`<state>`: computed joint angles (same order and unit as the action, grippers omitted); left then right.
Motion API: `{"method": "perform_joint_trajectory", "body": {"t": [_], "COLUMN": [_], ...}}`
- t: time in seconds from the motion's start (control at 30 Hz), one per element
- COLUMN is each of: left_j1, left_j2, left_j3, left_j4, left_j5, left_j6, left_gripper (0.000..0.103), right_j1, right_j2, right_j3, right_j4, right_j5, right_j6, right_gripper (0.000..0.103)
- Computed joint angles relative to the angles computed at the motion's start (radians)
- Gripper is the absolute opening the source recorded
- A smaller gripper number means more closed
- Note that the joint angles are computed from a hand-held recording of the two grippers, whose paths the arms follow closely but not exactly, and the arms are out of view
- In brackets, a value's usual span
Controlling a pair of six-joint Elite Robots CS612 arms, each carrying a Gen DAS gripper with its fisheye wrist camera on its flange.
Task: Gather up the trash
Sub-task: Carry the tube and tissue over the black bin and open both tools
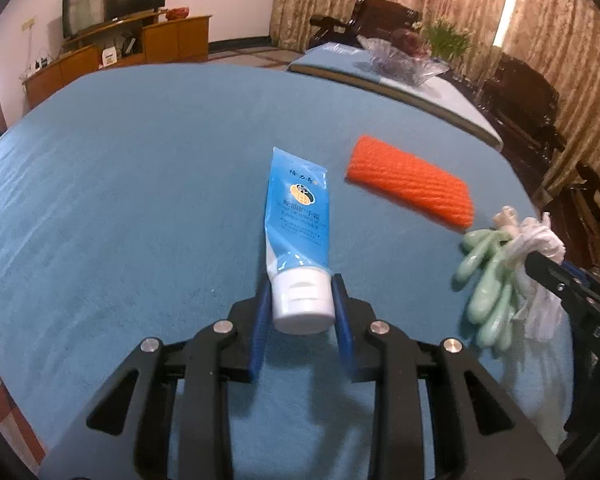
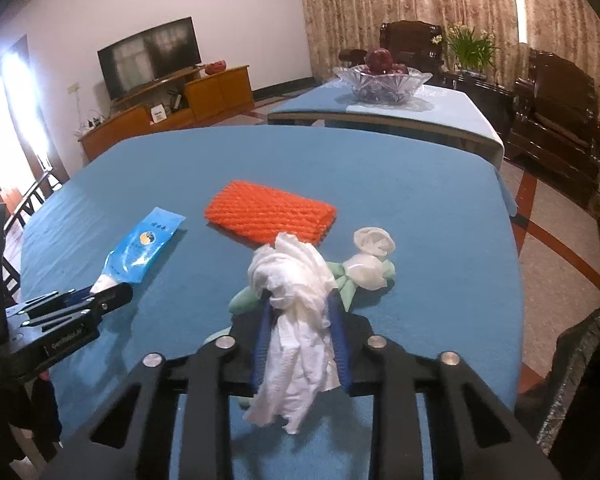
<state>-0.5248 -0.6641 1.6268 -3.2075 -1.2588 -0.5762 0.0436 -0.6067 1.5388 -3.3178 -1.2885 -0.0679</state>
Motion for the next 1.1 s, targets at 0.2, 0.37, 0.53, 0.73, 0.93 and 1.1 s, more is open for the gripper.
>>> {"method": "perform_joint_trajectory", "body": {"t": [0.2,0.37,0.53,0.73,0.93,1.1], "left_j1": [-0.022,-0.042,-0.066,-0.097,-0.141,-0.179], "left_j2": [-0.032,-0.054,-0.076,-0.093,-0.092,-0.074], "left_j3": [0.038,0.043,0.046,0.039,0.01,-0.028], "left_j4": [-0.078,-0.107,-0.144,-0.179,-0.212,-0.218], "left_j5": [0.004,0.014,0.013,-0.013,-0.085,-0.15], "left_j6": [0.049,0.079,0.126,0.18,0.256,0.308], "left_gripper": [0.028,0.028,0.028,0.028,0.028,0.028], "right_j1": [-0.011,-0.023,-0.043,-0.068,-0.107,-0.148], "right_j2": [-0.027,-0.064,-0.105,-0.163,-0.221,-0.254], "right_j3": [0.043,0.093,0.143,0.223,0.315,0.387], "right_j4": [-0.056,-0.133,-0.208,-0.289,-0.353,-0.404], "right_j5": [0.029,0.041,0.055,0.016,-0.057,-0.126], "right_j6": [0.004,0.022,0.068,0.074,0.089,0.094], "right_gripper": [0.024,0.024,0.024,0.024,0.024,0.024]}}
